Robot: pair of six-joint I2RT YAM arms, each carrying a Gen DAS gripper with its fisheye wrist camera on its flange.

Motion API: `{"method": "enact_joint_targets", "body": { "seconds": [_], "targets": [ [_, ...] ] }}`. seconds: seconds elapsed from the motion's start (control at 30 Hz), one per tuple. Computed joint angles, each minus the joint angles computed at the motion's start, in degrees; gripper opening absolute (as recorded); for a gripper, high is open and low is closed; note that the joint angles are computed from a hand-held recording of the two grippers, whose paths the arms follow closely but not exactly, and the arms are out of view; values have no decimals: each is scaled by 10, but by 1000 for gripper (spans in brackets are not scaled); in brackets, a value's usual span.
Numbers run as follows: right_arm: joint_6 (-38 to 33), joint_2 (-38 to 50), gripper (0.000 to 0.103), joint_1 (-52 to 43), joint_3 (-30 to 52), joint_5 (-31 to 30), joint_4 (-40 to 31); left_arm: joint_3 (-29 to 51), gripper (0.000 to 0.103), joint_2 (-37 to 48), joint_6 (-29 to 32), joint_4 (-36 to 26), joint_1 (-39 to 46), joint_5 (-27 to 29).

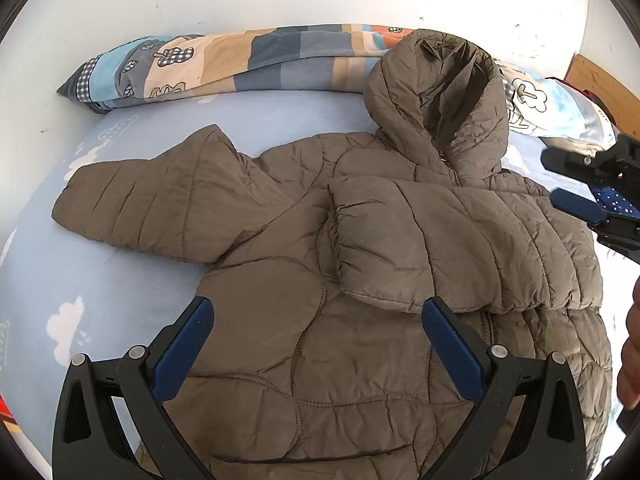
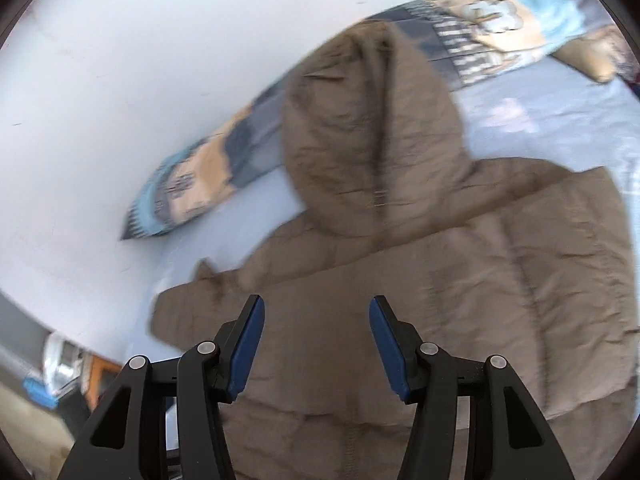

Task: Fold large clothes
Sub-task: 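Open the right tool to release the sleeve on the jacket body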

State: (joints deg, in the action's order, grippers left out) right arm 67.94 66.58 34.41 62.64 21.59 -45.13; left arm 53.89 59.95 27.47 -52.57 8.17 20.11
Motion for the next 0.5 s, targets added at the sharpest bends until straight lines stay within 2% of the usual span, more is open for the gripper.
{"method": "enact_joint_targets", "body": {
  "seconds": [0.1,0.2,0.37,0.5],
  "targets": [
    [43,24,59,-14,23,31,-110,2,103,7,-3,-1,1,0],
    [75,37,59,-27,16,30,-164,4,103,13,-4,-3,4,2],
    [61,42,59,-60,-35,-17,-140,2,103,10,-2,-3,0,1],
    [43,47,59,-70,-63,-32,-115,1,103,11,3,-3,1,-1]
  ]
}}
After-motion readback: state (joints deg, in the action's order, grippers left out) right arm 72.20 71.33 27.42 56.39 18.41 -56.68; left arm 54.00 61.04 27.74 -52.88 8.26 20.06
